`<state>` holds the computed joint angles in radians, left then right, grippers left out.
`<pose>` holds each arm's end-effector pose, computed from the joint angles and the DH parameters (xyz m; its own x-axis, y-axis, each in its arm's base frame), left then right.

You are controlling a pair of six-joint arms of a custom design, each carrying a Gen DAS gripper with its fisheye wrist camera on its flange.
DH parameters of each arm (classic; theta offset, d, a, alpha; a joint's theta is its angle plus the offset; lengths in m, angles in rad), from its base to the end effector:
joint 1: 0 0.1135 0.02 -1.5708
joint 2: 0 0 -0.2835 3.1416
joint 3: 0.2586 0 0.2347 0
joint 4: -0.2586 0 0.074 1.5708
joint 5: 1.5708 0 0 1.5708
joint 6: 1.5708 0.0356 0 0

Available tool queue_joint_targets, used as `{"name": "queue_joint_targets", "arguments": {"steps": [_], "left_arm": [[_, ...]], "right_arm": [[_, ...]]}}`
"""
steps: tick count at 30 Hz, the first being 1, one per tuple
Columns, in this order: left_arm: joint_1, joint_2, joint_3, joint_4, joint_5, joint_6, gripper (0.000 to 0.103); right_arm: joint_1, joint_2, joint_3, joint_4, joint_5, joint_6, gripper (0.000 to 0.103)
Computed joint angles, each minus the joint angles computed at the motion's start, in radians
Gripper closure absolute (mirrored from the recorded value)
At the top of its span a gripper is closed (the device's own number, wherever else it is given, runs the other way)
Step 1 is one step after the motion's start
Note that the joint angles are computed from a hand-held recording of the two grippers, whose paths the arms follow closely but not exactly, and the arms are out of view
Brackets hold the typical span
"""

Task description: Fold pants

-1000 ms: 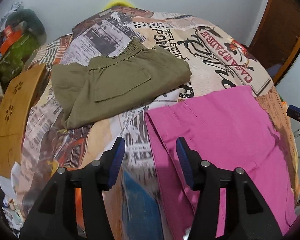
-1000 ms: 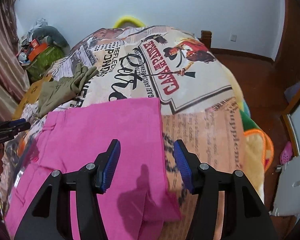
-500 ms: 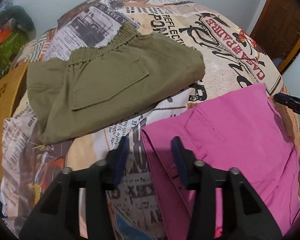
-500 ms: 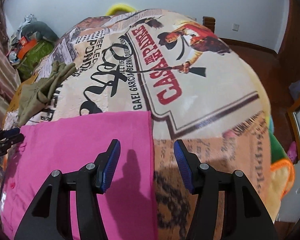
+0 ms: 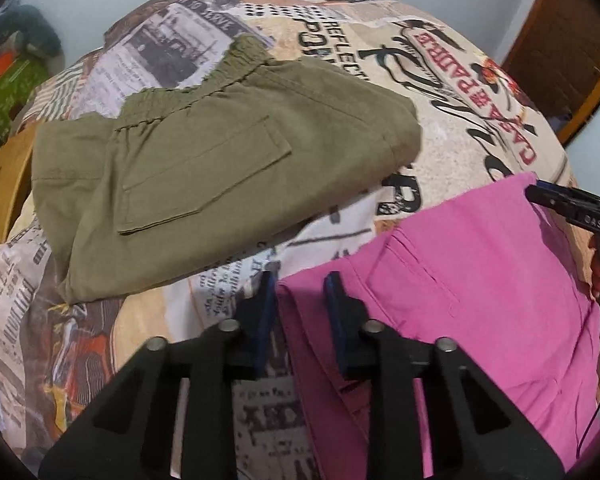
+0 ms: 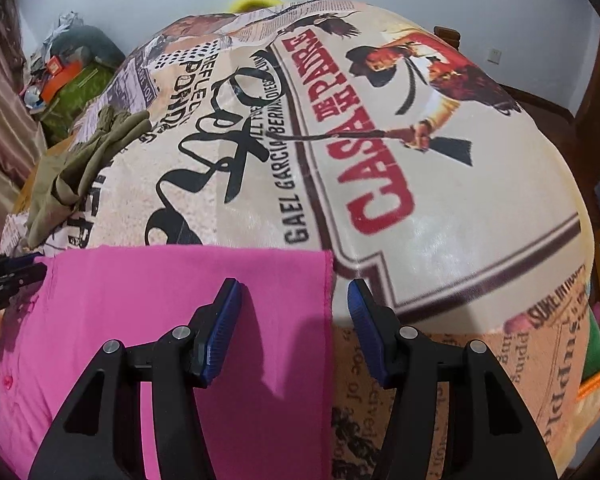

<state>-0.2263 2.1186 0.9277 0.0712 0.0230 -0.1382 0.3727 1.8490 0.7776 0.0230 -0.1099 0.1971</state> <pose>0.3461 -0.0805 0.0684 -0.9009 0.0661 -0.4289 0.1110 0.9905 -0.0806 0.2908 0.1179 0.1209 -0.8724 -0.1321 -0.4707 -0.2468 0.9501 0.1909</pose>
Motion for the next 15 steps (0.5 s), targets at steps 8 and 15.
{"name": "queue_joint_targets", "arguments": {"steps": [8,15], "left_arm": [[-0.027,-0.005,-0.024,0.032,-0.051,-0.006,0.093],[-0.045,-0.046,-0.042,0.028,-0.093,0.001,0.096]], "right_arm": [[0.06,0.038,0.068,-0.049,0.071,0.001,0.079],[0.113,0.029,0.094,-0.088,0.168,-0.001,0.099]]}}
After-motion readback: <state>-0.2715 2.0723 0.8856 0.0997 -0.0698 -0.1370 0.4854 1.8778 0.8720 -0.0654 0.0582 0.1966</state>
